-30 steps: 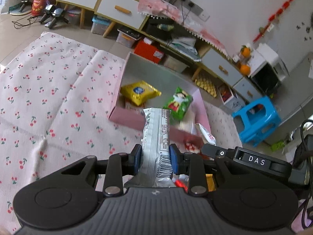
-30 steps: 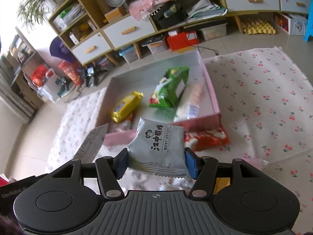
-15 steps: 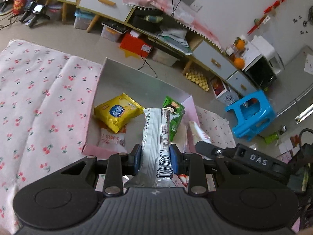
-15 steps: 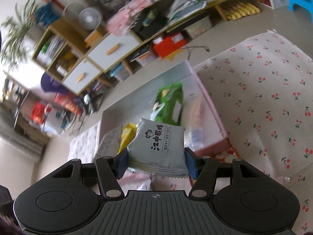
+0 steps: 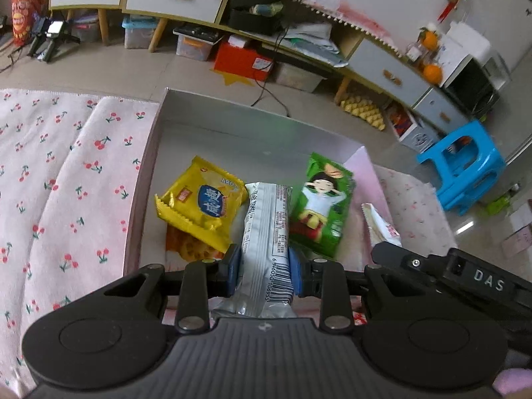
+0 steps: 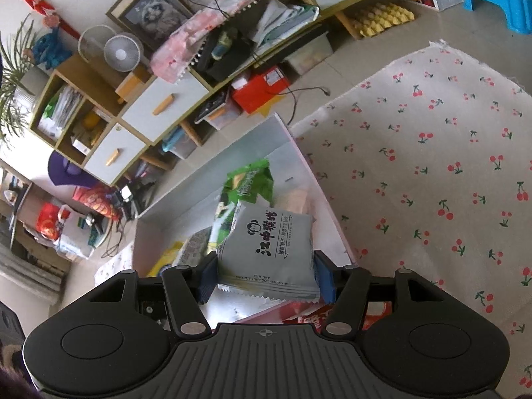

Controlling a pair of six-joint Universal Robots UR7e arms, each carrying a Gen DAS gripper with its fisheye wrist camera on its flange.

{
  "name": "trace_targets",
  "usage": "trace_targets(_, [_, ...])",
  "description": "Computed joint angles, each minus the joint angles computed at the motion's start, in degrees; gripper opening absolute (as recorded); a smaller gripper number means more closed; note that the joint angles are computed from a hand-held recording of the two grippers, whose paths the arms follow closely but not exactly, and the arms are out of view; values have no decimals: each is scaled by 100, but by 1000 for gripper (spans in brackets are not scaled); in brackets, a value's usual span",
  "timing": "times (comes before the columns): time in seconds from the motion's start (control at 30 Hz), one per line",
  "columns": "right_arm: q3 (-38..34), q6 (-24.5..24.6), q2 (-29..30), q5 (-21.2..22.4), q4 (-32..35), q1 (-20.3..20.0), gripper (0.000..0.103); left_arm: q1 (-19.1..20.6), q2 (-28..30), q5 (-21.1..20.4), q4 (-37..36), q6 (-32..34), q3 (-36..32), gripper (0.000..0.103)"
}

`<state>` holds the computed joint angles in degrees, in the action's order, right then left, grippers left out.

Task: Organize snacks
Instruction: 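Carry both snacks into the pink box and open both tools to release them, then withdraw both open tools from the box toward the remaining snacks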

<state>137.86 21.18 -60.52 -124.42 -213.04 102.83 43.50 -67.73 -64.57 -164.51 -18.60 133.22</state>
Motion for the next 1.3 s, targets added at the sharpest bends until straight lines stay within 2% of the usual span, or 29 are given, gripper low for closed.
trace_targets(0.13, [-84, -136, 118, -20, -4, -14, 59, -121, 120, 430, -93, 183, 11, 28])
trace_targets(0.47, [-220, -493, 338, -379, -36, 158, 62, -370, 312, 883, -570, 607, 217, 31])
trace_targets(0.5, [-215, -487, 324, -383, -29, 171, 62, -401, 287, 890, -607, 631, 257, 34])
trace_targets(0.57, [-185, -442, 257, -299, -13, 157, 71, -427, 242, 846, -616, 661, 275, 41])
trace_targets(0.63, [-141, -398, 216, -217, -108, 157, 71, -454, 159, 780, -585, 672, 294, 47])
trace_targets(0.7, [-123, -428, 171, -143, -150, 168, 73, -494, 67, 717, -624, 733, 340, 60])
trace_targets(0.77, [-113, -455, 142, -160, -194, 209, 75, -525, -11, 679, -681, 765, 398, 66])
trace_targets(0.93, [-64, -410, 5, -266, -62, 315, 77, -574, -126, 606, -576, 704, 451, 70])
trace_targets(1.1, [11, -476, -152, -444, 151, 469, 80, -702, -346, 604, -547, 574, 634, 82])
trace_targets(1.3, [71, -509, -397, -948, 786, 766, 82, -897, -657, 633, -187, 383, 786, 93])
